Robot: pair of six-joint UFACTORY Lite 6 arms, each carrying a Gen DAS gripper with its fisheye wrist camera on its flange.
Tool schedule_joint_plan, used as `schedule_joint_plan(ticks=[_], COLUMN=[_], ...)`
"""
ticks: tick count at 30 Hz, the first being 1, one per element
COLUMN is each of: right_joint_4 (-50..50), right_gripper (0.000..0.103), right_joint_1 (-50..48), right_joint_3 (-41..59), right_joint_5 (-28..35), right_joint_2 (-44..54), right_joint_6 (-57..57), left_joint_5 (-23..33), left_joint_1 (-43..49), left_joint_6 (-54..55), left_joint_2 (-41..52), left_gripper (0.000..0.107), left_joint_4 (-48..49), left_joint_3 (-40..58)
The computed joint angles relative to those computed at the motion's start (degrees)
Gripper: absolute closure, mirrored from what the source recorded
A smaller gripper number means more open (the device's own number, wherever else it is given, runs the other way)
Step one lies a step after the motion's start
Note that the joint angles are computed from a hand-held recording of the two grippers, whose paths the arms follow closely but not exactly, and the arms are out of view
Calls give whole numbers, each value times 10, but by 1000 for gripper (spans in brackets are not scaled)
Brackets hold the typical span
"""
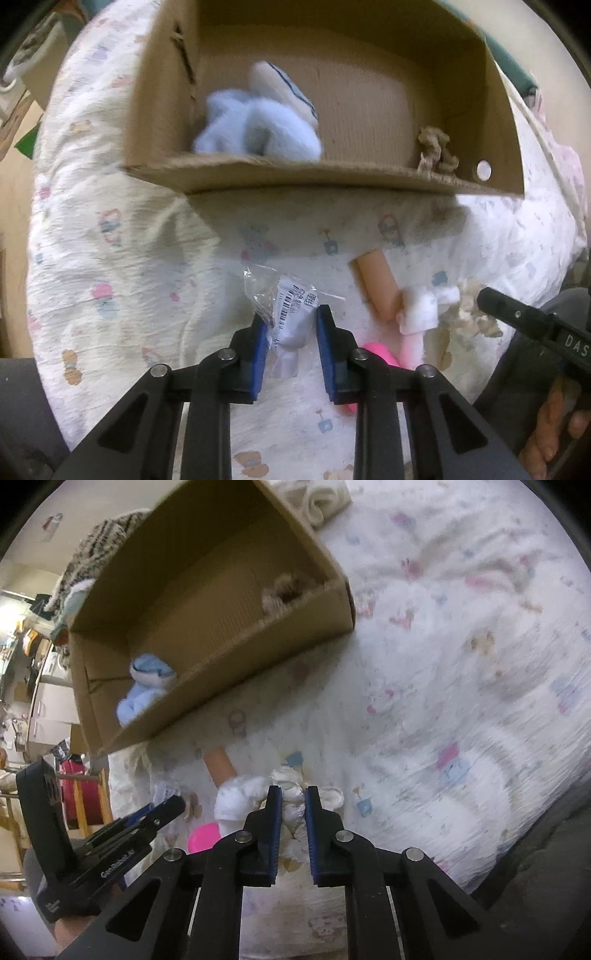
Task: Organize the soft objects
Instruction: 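Grasp the clear barcode bag with the left tool while the right tool grasps the white sock, then carry the bag with the left tool and the sock with the right tool into the box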
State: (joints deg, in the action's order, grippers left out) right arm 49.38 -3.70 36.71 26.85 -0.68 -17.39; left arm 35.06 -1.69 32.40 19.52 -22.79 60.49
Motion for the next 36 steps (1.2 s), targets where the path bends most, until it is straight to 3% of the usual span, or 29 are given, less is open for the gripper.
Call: schedule_joint_plan(ticks=[8,16,28,36], right_joint_4=[69,204,171,173], right_gripper=[90,90,90,90], right_joint_1=[-24,-77,-60,-23], right_joint_3=[-55,-77,-47,-6], right_joint_5=[-38,-10,-2,-31], right_joint_2=[-134,-202,-246,-193], right_joint_6=[-68,-208,-171,-179], left_joint_5=[4,16,32,51], left_joint_1=[50,91,141,117], left_joint_6=[32,64,115,88], left_joint_2=[-58,-100,-171,-165], left_gripper=[84,84,84,84], left_joint_4=[-31,-69,-108,-101], left_joint_3=[-16,-5,-9,50])
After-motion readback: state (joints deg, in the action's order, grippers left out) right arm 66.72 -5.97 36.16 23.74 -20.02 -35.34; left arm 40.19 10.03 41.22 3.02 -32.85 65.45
